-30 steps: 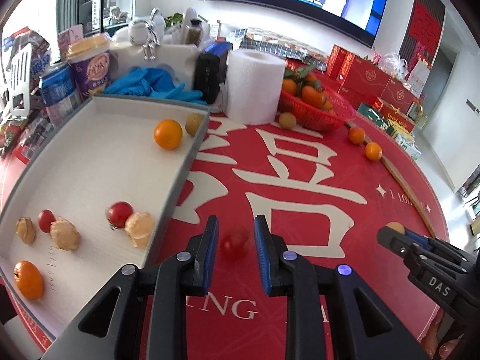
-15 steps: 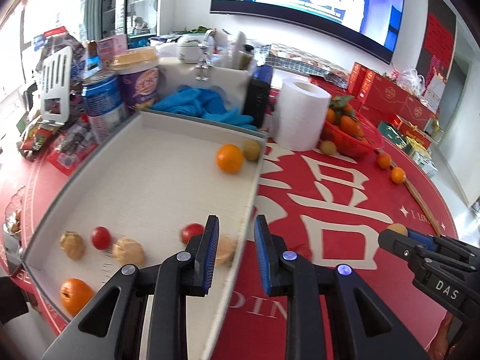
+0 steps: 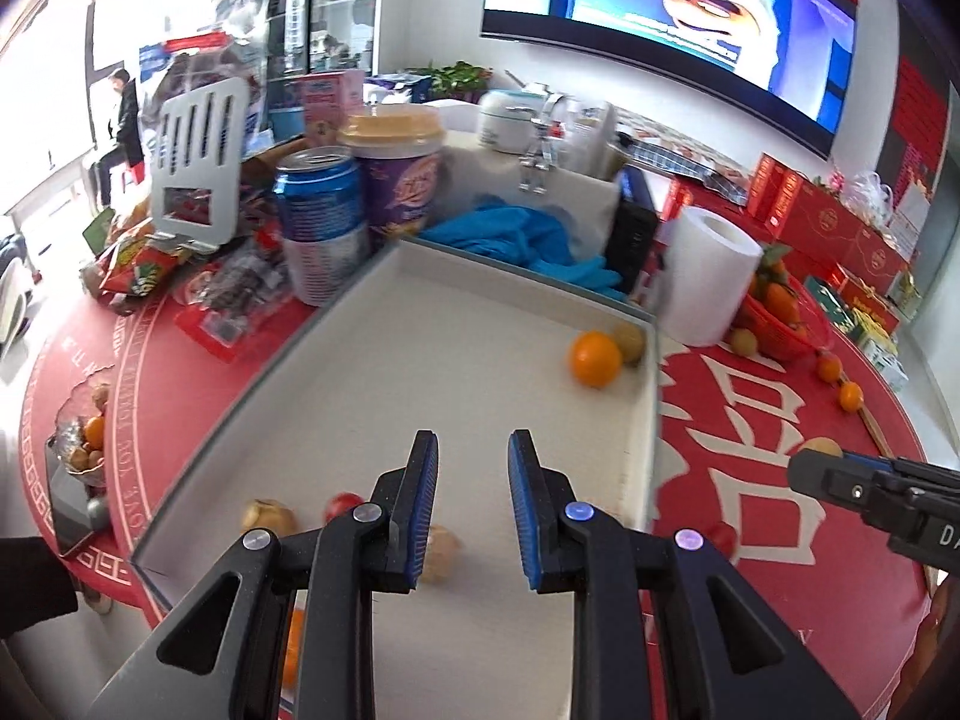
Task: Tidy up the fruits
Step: 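Carry the tomato and kiwi into the white tray and open both grippers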
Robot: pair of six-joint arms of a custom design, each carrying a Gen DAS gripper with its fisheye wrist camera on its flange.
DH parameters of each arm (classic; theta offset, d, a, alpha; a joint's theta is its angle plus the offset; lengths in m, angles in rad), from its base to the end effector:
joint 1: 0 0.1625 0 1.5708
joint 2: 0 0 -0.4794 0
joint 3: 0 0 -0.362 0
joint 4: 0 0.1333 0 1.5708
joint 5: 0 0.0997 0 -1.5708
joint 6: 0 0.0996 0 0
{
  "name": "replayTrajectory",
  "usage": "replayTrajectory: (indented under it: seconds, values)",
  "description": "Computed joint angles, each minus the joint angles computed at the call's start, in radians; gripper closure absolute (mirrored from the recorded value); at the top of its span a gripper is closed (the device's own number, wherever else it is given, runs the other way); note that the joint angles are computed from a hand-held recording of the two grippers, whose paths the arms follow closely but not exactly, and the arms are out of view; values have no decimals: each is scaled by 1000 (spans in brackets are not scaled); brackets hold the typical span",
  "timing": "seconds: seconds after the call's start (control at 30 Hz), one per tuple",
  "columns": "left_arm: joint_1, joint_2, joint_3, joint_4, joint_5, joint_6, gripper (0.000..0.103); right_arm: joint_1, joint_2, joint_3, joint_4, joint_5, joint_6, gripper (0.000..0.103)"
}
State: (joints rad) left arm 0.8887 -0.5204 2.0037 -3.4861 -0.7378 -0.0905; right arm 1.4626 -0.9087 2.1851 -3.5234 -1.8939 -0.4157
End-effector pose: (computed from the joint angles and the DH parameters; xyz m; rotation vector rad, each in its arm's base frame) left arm -0.1962 -0.5700 0.0212 0.4729 2.3444 -0.8806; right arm 0.0431 -0.5445 0.1829 0.2471 -2.5521 0.7613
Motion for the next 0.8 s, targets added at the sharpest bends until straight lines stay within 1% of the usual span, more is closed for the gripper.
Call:
replayTrajectory:
  seconds: [0.07,0.37,0.5,0.53,0.57,0.6,0.63,0.7,0.73,0.77,0.8]
  values:
    - [10,-5,-4,7,7,-5,76,5,5,-15,29,11,8,75]
    - [45,4,-38,76,28,-23,77,62,109,-121,97,-16,-13,75]
    - [58,7,-45,94,41,-36,76,73,141,-164,144,-12,-20,75]
    - [62,5,-46,99,37,-39,73,75,148,-173,151,-8,-27,75]
    - [65,3,-46,106,34,-44,59,78,157,-181,153,-9,-37,75]
    - [65,2,-45,111,37,-52,35,79,163,-189,162,-10,-42,75]
    - [64,3,-41,97,46,-55,21,79,163,-194,174,-7,-41,75]
    - [56,10,-28,39,66,-37,21,74,156,-195,195,1,-27,75]
    - [54,7,-24,36,65,-31,21,71,151,-190,193,4,-23,73]
    - [51,4,-22,41,61,-29,21,65,142,-179,174,9,-19,44]
    - [47,3,-21,43,60,-25,21,59,137,-164,131,16,-18,3]
